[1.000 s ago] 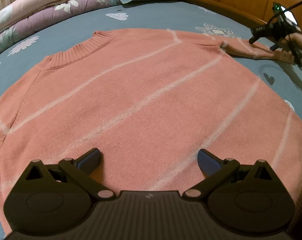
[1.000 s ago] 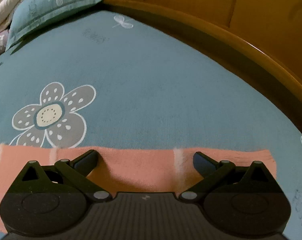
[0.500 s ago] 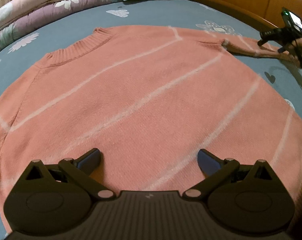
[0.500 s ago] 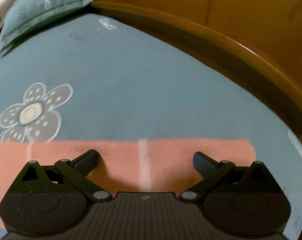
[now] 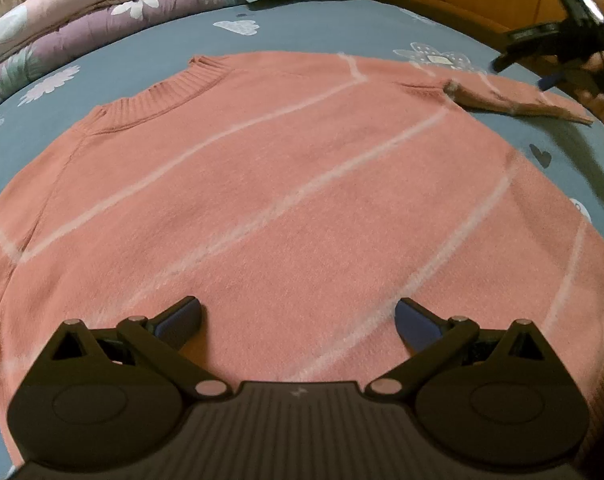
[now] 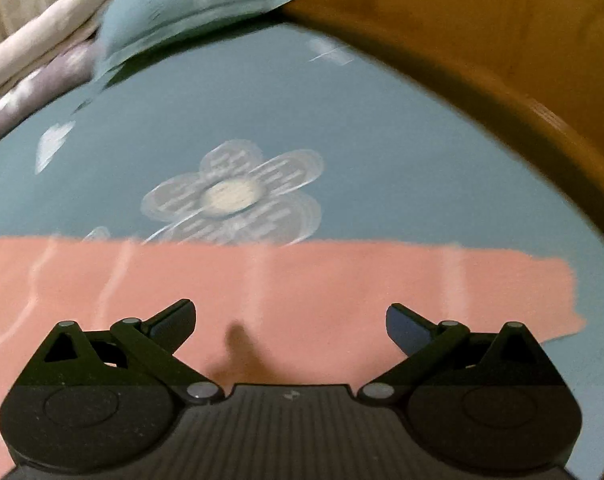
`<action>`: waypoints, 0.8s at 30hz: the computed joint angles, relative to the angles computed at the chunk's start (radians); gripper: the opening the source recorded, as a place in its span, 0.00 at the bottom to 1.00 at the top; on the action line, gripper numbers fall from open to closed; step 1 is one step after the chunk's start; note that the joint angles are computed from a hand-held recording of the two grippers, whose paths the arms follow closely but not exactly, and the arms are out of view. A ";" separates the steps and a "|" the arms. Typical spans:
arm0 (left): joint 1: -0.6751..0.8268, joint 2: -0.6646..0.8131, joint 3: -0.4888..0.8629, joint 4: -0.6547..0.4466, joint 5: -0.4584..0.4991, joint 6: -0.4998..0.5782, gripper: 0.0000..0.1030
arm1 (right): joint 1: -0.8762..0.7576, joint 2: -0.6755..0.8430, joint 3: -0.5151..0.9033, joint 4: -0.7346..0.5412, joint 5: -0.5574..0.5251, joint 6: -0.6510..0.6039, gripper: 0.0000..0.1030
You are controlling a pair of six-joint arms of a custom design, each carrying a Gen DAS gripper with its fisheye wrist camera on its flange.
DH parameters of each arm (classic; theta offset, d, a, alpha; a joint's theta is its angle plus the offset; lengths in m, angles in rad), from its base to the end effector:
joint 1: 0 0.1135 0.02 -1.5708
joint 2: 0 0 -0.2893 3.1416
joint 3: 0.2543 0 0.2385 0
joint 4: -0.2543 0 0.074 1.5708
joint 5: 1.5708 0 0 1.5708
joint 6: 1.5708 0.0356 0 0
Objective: Fold clothes
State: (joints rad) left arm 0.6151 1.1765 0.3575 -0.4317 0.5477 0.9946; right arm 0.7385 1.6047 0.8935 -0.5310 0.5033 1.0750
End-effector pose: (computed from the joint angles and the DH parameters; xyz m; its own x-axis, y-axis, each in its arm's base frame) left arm 0.1276 0.0675 0.1539 -0.7232 0.3655 -0.5859 0.4546 0.8907 -0.0054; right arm 0.2170 0.1743 0.1979 -0.7504 0.3588 -0.5551 0.3899 0.9185 0.0667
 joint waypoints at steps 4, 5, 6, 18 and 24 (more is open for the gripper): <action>0.018 0.003 -0.006 0.003 0.014 0.016 0.99 | 0.018 0.220 0.110 0.029 0.038 -0.066 1.00; 0.022 0.004 -0.007 0.004 0.018 0.020 0.99 | 0.013 0.228 0.093 0.084 0.070 -0.103 1.00; 0.026 0.005 -0.008 0.004 0.022 0.025 0.99 | -0.012 0.220 0.076 0.123 0.062 -0.115 1.00; 0.042 -0.009 -0.009 -0.014 0.034 0.047 0.99 | -0.051 0.253 0.253 0.071 -0.038 -0.119 1.00; 0.051 0.005 -0.005 -0.012 0.042 0.060 0.99 | -0.043 0.428 0.388 0.074 -0.010 -0.178 1.00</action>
